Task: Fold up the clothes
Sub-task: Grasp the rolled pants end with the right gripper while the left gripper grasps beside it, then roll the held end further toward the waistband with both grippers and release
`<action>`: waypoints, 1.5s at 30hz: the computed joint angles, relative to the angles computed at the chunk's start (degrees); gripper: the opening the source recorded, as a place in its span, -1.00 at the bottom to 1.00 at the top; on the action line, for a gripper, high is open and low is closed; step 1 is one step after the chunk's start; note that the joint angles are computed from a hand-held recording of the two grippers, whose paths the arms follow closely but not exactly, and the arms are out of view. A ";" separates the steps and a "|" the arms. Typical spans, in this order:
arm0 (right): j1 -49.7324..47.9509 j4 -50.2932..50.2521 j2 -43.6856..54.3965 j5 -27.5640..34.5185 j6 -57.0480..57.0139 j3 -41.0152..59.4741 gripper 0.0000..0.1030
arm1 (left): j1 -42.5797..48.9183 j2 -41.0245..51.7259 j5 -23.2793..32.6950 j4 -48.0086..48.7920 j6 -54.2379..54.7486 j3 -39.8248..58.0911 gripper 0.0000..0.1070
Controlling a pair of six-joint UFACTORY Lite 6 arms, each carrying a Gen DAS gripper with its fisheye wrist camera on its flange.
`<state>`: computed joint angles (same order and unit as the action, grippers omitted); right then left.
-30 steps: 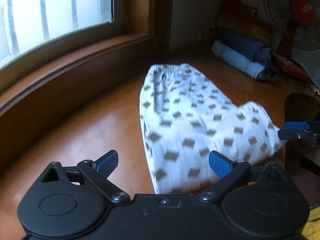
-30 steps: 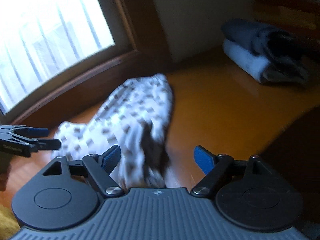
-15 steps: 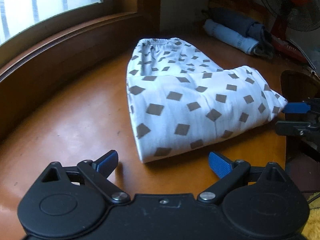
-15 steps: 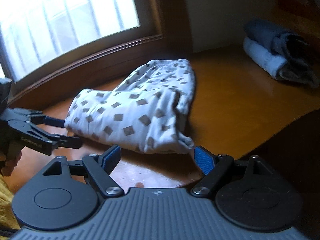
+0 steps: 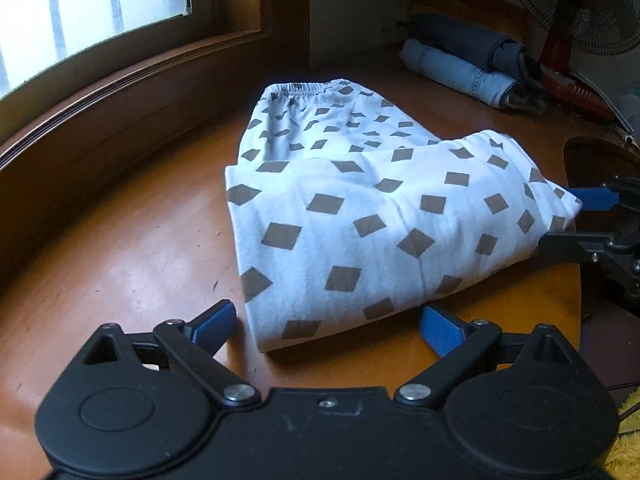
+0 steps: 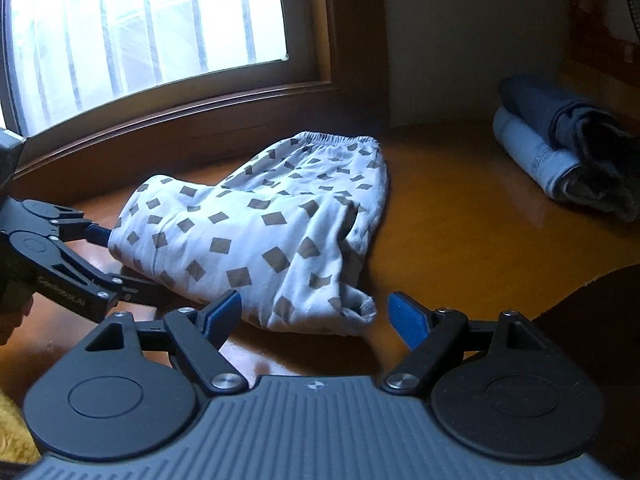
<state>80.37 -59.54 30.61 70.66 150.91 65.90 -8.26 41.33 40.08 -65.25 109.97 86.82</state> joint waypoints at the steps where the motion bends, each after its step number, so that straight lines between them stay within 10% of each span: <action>1: 0.02 -0.27 -0.34 -0.65 0.49 -0.72 0.61 | -0.06 0.12 0.02 -0.04 0.07 0.13 0.85; 16: -3.90 -7.50 -1.24 -8.25 0.90 -4.52 0.64 | -0.94 2.10 1.00 -1.67 1.94 1.99 0.92; 21: -7.19 -9.67 -1.38 -12.82 -5.14 -4.06 1.00 | -1.38 2.83 1.48 -1.77 1.98 2.83 0.93; 45: -8.52 -8.81 2.87 -10.14 -8.81 0.11 1.00 | -1.38 1.01 0.66 -6.25 5.90 -1.08 0.93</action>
